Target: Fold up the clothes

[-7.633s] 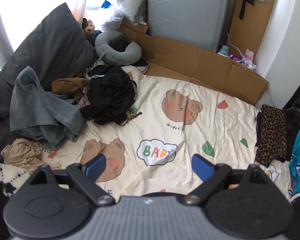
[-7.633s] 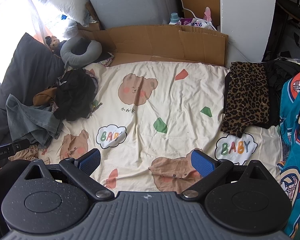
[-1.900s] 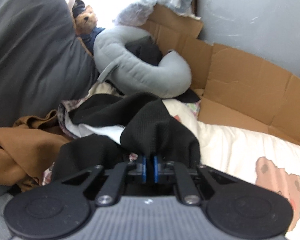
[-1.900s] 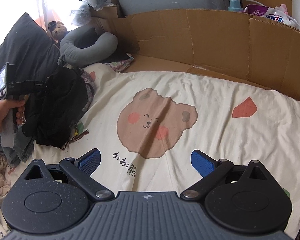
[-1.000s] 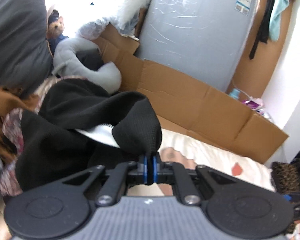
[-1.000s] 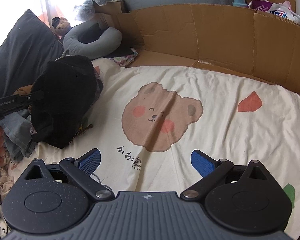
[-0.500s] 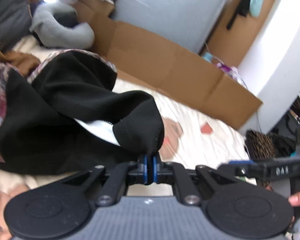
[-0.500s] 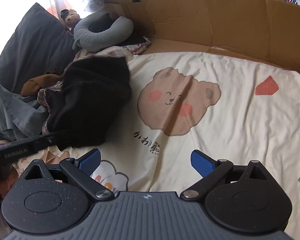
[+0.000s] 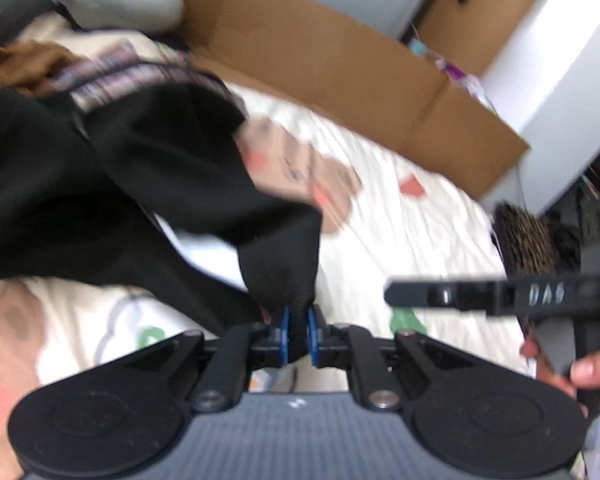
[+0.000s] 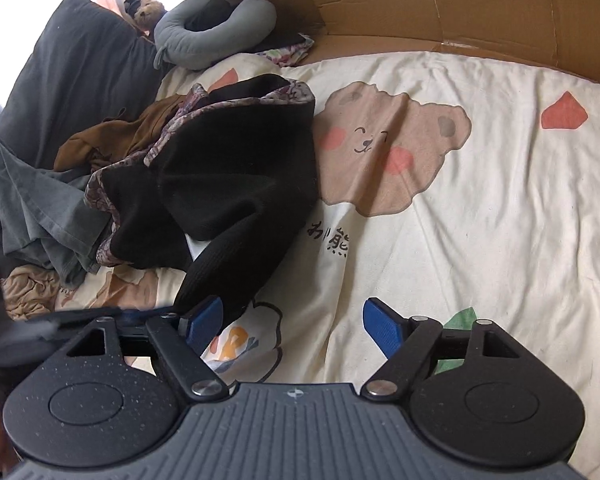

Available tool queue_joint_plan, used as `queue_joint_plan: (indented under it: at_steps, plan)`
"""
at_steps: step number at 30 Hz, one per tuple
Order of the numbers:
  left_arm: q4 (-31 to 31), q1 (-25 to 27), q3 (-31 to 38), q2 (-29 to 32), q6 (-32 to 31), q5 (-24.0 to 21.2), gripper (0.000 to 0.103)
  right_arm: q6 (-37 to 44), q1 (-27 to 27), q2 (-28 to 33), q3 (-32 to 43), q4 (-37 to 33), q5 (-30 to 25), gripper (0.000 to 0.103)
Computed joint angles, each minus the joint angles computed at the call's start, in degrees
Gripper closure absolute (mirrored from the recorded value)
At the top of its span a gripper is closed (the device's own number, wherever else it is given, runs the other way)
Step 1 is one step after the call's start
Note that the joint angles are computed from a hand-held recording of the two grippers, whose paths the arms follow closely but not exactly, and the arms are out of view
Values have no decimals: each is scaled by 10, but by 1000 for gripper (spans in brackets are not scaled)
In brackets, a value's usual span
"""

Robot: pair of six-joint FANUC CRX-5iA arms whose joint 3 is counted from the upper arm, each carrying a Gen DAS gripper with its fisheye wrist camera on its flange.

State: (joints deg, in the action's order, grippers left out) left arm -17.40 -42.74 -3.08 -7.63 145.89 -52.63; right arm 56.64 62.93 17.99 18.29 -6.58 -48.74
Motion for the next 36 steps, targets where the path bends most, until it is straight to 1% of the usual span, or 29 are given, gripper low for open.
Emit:
queue_joint_plan:
  at_steps: [1,2,3,5,9,10,11,12,15,20,24,26,28,31,33,34,35,36]
  plan:
    - [-22,-7,8,-2,14,-9,87,0,0,-1,-1,0,1,22]
    - [-43,-14,15,-4,28,-19,79,-2,0,-1,-3,1,2,22]
    - [-63,-20,26,-1,40,-30,74,-4,0,-2,-4,3,3,22]
    - [-100,-28,47,8,59,-49,60,-5,-1,-3,-6,3,5,22]
    - [-143,-22,74,22,79,-80,50,1,-2,-9,-12,-1,14,22]
    - [-154,-21,74,23,86,-83,44,0,-2,-11,-16,0,18,22]
    - [-165,-18,73,22,89,-84,40,-2,-2,-13,-19,1,23,22]
    - [-176,-15,72,21,91,-85,40,-5,-2,-14,-22,4,27,22]
    - [-176,11,68,20,85,-81,40,-11,-3,-16,-24,7,32,22]
    - [-187,40,52,15,82,-59,38,-14,-4,-17,-29,11,36,22]
    - [-204,50,38,16,97,-52,38,-20,0,-20,-36,27,43,22]
    - [-208,54,30,16,104,-48,40,-20,0,-20,-36,28,43,22]
    - [-205,62,20,15,102,-36,42,-18,0,-20,-36,27,42,22]
    - [-196,77,-3,7,109,-2,45,-15,0,-20,-36,24,40,22]
    - [-191,85,-13,4,108,15,53,-14,1,-19,-35,23,36,22]
    - [-189,88,-16,3,106,19,65,-13,1,-18,-35,22,34,22]
    - [-186,89,-17,4,106,21,78,-12,2,-18,-35,23,34,22]
    - [-184,90,-17,4,106,22,84,-12,2,-18,-35,23,34,22]
